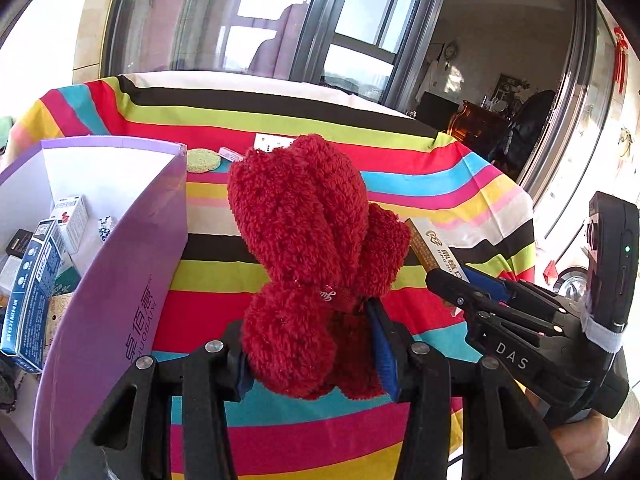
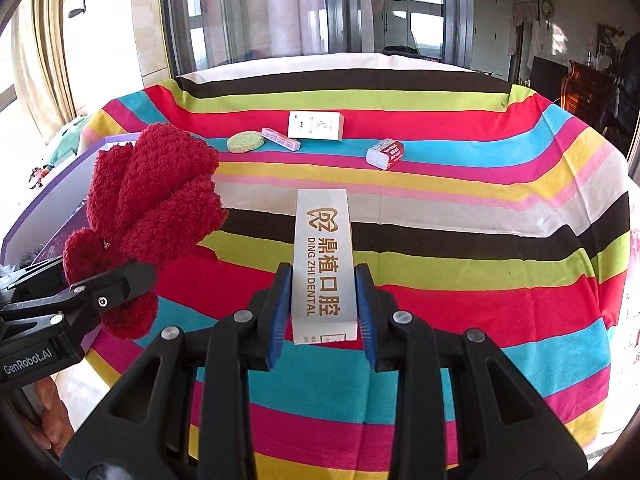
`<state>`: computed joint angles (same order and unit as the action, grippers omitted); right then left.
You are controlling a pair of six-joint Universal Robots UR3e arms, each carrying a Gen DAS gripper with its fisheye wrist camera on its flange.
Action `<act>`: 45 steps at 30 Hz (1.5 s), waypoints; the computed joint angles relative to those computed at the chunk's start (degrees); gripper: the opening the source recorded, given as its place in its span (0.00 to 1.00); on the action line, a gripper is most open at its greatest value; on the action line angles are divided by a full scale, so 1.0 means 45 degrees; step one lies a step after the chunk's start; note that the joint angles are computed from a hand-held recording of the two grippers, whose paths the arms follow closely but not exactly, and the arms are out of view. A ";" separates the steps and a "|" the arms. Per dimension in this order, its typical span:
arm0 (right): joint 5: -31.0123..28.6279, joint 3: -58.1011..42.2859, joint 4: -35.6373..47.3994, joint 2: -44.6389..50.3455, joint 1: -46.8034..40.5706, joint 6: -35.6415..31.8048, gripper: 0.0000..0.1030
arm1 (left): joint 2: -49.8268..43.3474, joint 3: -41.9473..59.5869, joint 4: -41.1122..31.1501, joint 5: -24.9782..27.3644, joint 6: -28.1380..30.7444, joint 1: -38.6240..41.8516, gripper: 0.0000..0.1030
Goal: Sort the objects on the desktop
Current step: 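Carry the red bouquet and dental box over the purple-rimmed box with both tools, then open both tools to drop the items into the box and move back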
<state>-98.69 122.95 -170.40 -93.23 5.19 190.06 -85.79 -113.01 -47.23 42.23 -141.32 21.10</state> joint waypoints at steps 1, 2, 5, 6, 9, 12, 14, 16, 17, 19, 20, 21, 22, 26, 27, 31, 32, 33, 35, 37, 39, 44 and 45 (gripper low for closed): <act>0.0041 -0.0348 0.0066 0.0178 0.0143 0.0028 0.33 | 0.0086 0.0145 -0.0331 -0.0255 0.0108 0.0264 0.47; -0.0050 -0.0723 0.0068 0.0411 0.0359 0.0064 0.33 | 0.0220 0.0256 -0.0641 -0.0528 0.0223 0.0554 0.47; -0.0341 -0.2105 0.0024 0.1328 0.1159 -0.0054 0.33 | 0.0681 0.0587 -0.1655 -0.1444 0.0652 0.1590 0.47; -0.0457 -0.2667 0.0027 0.1699 0.1491 -0.0150 0.33 | 0.0805 0.0722 -0.2000 -0.1711 0.0794 0.1946 0.47; -0.0484 -0.4355 0.0016 0.2861 0.2312 -0.0449 0.33 | 0.1111 0.1019 -0.2568 -0.2339 0.0932 0.3038 0.47; -0.0410 -0.6360 0.0226 0.4220 0.3104 -0.0757 0.33 | 0.1146 0.1068 -0.1949 -0.2534 0.0501 0.3955 0.47; -0.0398 -0.7852 0.0532 0.5153 0.3654 -0.0941 0.33 | 0.0866 0.1166 -0.1003 -0.2356 -0.0090 0.4389 0.47; -0.0366 -0.9355 0.0792 0.6116 0.4091 -0.1147 0.33 | 0.0440 0.1298 -0.0080 -0.2091 -0.0661 0.4750 0.47; -0.0361 -1.0248 0.1121 0.6651 0.4303 -0.1269 0.33 | 0.0172 0.1447 0.0260 -0.1932 -0.0925 0.4935 0.48; -0.0367 -1.1929 0.1825 0.7664 0.4630 -0.1454 0.33 | -0.0376 0.1768 0.0878 -0.1591 -0.1427 0.5200 0.48; -0.0295 -1.2750 0.2271 0.8152 0.4723 -0.1505 0.33 | -0.0667 0.1944 0.1186 -0.1367 -0.1686 0.5245 0.48; -0.0204 -1.3595 0.2789 0.8640 0.4798 -0.1477 0.33 | -0.0957 0.2149 0.1441 -0.1040 -0.1901 0.5217 0.48; -0.0037 -1.4278 0.3211 0.9037 0.4819 -0.1393 0.33 | -0.1226 0.2339 0.1596 -0.0791 -0.2050 0.5204 0.48; 0.0325 -1.6232 0.4271 1.0241 0.5004 -0.1315 0.33 | -0.1906 0.2613 0.2333 -0.0135 -0.2667 0.5234 0.48; 0.0442 -1.6595 0.4469 1.0461 0.5035 -0.1366 0.33 | -0.2034 0.2621 0.2589 -0.0010 -0.2851 0.5246 0.48; 0.1284 -1.7588 0.5407 1.1004 0.4894 -0.1486 0.52 | -0.2287 0.2556 0.3767 0.0773 -0.3702 0.5146 0.68; 0.1361 -1.7169 0.5100 1.0807 0.4845 -0.1493 0.63 | -0.2250 0.2457 0.4029 0.0950 -0.3933 0.5106 0.77; 0.1384 -1.6468 0.4541 1.0465 0.4781 -0.1482 0.66 | -0.2121 0.2264 0.4234 0.0873 -0.4074 0.5197 0.87; 0.1077 -1.5067 0.3401 0.9750 0.4642 -0.1422 0.67 | -0.1551 0.1641 0.4493 0.0267 -0.4195 0.5541 0.87; 0.0677 -1.3412 0.2217 0.8908 0.4338 -0.1322 0.69 | -0.1180 0.1353 0.4578 -0.0340 -0.4252 0.5651 0.88; 0.0460 -1.1851 0.1340 0.8121 0.3757 -0.1024 0.76 | -0.0754 0.1008 0.4571 -0.1305 -0.4226 0.5717 0.92; 0.0597 -0.8523 0.0409 0.6640 0.1257 -0.0401 0.81 | 0.0314 -0.0329 0.5463 -0.2890 -0.4363 0.4635 1.00; 0.0454 -0.8236 0.0468 0.6616 0.0747 -0.0424 0.81 | 0.0335 -0.0357 0.5459 -0.2772 -0.4145 0.4049 1.00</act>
